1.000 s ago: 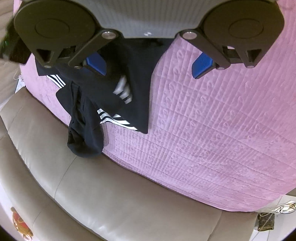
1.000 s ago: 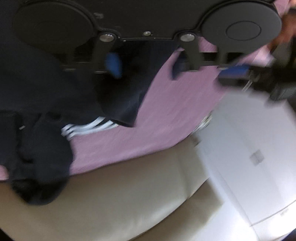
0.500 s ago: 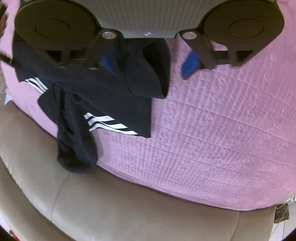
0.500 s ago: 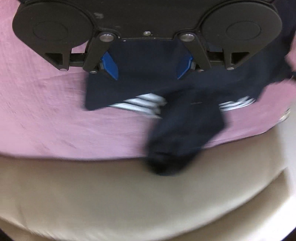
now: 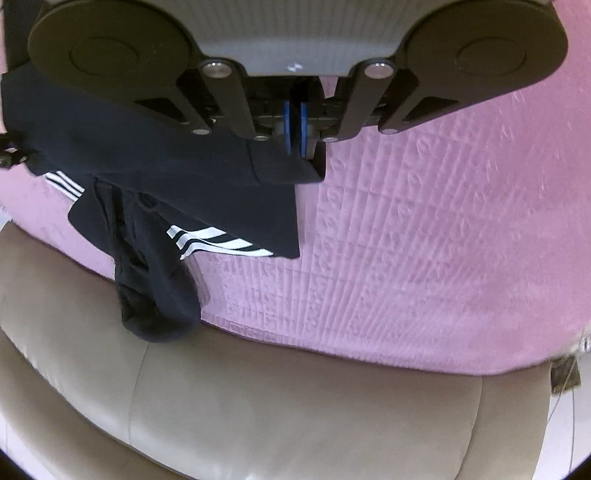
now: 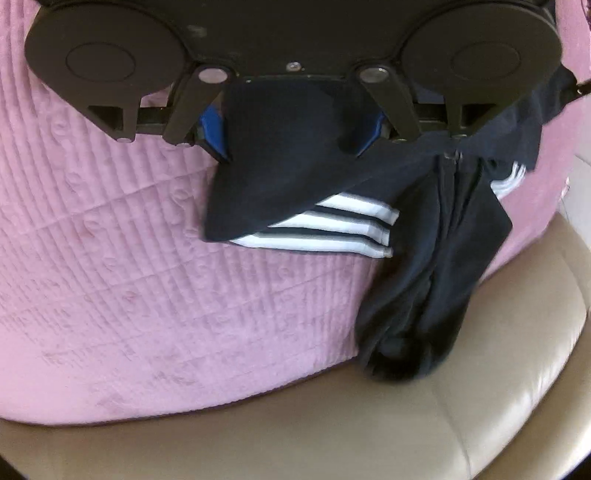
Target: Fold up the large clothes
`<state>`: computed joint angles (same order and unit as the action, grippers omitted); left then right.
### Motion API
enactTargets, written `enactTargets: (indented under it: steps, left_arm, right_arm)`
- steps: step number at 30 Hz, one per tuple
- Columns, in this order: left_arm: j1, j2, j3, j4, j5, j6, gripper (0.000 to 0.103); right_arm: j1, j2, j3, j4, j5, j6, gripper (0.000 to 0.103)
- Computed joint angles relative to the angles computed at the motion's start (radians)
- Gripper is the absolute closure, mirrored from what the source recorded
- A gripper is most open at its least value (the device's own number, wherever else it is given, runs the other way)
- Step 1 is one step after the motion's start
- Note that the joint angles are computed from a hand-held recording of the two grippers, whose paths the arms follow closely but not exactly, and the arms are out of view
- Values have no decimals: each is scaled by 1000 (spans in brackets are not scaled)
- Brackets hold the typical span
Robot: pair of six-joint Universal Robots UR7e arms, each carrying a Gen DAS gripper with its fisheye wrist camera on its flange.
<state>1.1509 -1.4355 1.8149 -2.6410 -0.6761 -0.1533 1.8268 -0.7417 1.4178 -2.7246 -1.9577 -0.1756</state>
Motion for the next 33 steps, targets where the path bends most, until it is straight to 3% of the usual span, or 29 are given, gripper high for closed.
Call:
enactTargets:
  steps: [1,5,7,8,10,11,12,13,14,16,17,19,21,22,24,26,28,29,31,33]
  left_arm:
    - [2,-4,2,4,-5,-13,96]
    - [-3,-17,16,0,3,-54,93]
    - [-16,-24,32,-52,4,-23,84]
    - [-23,-25,32,-57,3,-16,75]
    - [-30,-12,14,-16,12,-11,76]
    - [-33,-4,7,-4,15,4,77]
    - [-37,4,6,-9,18,30,77]
    - [-42,10,8,-24,21,57,77]
    - [-48,18,13,-54,18,96,74]
    - [-50,27,11,-70,-30,146,63]
    - [-47,34,1,-48,-60,151,53]
    - [-43,57,-23,7,-92,153,38]
    - [-41,89,-40,48,-87,148,16]
    - [-37,102,-48,71,-85,137,16]
    - [-27,115,-62,146,-69,96,16]
    - [-18,118,-55,174,-35,71,16]
    - [-7,95,-26,130,-65,110,16]
    - [-9,86,-22,145,-62,109,16]
    - [-21,84,-41,272,29,14,6]
    - [-11,63,-47,296,6,-57,10]
  right_arm:
    - [12,10,5,-47,-27,-57,74]
    - [19,-17,63,-181,2,-87,85]
    - [10,-17,65,-237,-28,-89,86]
    - [-13,-24,57,-215,-25,-29,86]
    - [-54,-38,49,-137,43,78,78]
    - [-56,-39,42,-99,46,69,68]
    - [-47,-38,40,-102,13,37,41]
    - [-33,-38,44,-129,-29,10,28]
    - [-19,-44,54,-159,-64,-8,24]
    - [1,-81,110,-253,-66,-70,23]
    - [12,-108,139,-267,-46,-108,23]
    - [23,-155,181,-222,36,-195,21]
    - [40,-181,203,-139,89,-325,15]
    - [53,-179,206,-97,78,-404,15]
    - [73,-142,197,-52,-39,-487,15]
    - [46,-125,206,-12,-120,-473,15]
    - [-4,-171,281,-103,-52,-483,15]
    - [-17,-190,301,-122,-47,-466,5]
    - [-25,-207,285,-34,-112,-340,0]
    - [-28,-246,298,-11,-96,-279,1]
